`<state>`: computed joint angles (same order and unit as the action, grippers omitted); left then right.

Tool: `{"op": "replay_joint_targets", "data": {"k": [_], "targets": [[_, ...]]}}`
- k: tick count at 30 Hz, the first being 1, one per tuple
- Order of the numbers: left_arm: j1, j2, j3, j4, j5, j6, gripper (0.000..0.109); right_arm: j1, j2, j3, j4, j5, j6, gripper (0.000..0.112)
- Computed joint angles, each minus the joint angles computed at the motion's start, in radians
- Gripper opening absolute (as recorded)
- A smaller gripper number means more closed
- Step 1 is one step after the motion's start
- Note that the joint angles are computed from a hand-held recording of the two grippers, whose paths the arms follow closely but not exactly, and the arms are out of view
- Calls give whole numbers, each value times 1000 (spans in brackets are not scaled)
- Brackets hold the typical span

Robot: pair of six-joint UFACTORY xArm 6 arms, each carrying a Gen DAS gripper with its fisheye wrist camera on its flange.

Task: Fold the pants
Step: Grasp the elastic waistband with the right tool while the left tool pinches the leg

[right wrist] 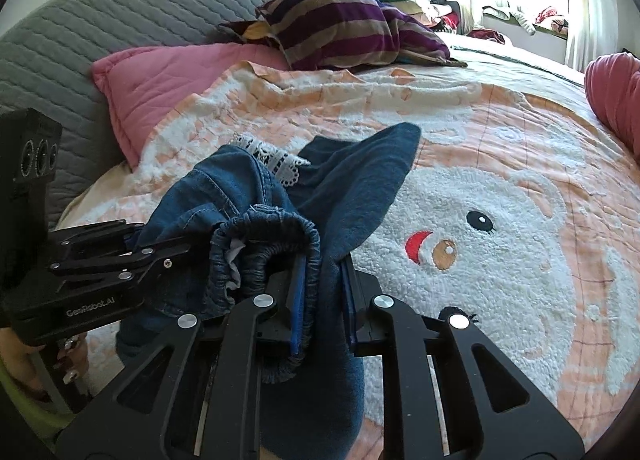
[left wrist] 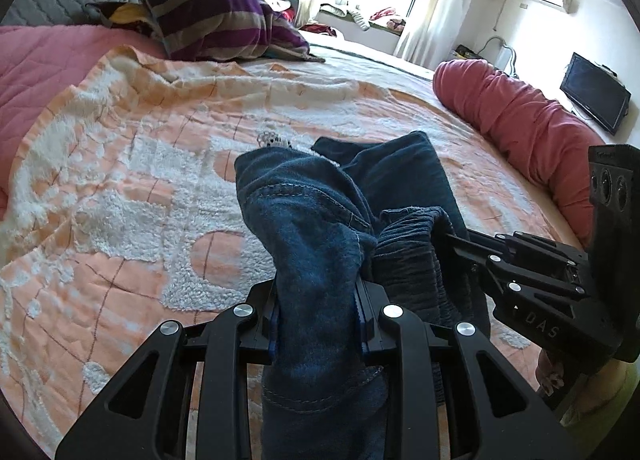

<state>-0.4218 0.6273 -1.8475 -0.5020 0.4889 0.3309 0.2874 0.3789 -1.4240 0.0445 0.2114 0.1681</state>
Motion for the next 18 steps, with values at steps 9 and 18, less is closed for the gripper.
{"op": "replay_joint_targets", "data": {"k": [9,18], "targets": [[9,64,-55,60,29,-58,26,-23,55,-38,-213,64,185,11],[19,110,-100,152,72,-143,37,-39,84,-55,-309,133,309,29]]}}
